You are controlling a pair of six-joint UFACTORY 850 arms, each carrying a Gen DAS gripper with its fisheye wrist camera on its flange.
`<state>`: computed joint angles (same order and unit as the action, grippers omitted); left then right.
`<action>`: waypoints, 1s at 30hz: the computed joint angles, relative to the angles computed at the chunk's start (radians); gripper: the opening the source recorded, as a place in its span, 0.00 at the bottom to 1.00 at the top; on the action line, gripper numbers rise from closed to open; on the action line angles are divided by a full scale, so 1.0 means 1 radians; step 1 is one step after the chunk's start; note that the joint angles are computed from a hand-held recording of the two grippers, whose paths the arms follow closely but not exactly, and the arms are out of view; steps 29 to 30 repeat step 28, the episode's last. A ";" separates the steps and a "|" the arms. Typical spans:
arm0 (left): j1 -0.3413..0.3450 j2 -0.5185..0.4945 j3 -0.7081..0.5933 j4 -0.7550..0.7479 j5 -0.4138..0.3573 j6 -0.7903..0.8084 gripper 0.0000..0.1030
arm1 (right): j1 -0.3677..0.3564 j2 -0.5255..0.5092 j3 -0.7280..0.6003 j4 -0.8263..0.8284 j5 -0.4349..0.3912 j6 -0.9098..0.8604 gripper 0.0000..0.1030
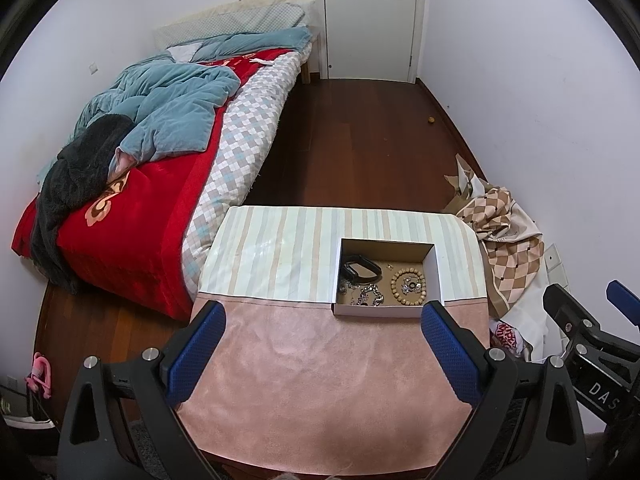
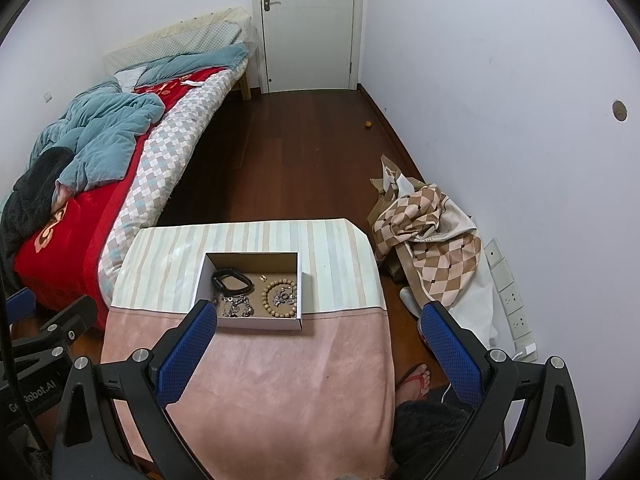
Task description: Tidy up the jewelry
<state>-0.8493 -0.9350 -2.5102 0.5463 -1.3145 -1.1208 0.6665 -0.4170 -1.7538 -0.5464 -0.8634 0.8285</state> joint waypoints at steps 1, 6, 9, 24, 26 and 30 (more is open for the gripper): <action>0.000 0.000 0.000 0.000 0.000 0.001 0.97 | 0.000 0.000 0.001 0.002 0.001 0.000 1.00; -0.002 0.002 -0.001 -0.001 -0.001 0.004 0.97 | 0.000 0.000 0.000 0.000 0.000 -0.001 1.00; -0.003 -0.001 -0.009 -0.001 -0.005 0.006 0.97 | 0.004 0.002 0.005 -0.004 -0.001 0.008 1.00; -0.004 -0.005 -0.019 -0.003 -0.008 0.011 0.97 | 0.006 0.003 0.006 -0.009 -0.001 0.012 1.00; -0.006 -0.010 -0.028 0.004 -0.015 0.008 0.97 | 0.004 0.004 0.006 -0.008 0.000 0.010 1.00; -0.007 -0.011 -0.031 0.005 -0.013 0.007 0.97 | 0.004 0.005 0.008 -0.003 0.001 0.005 1.00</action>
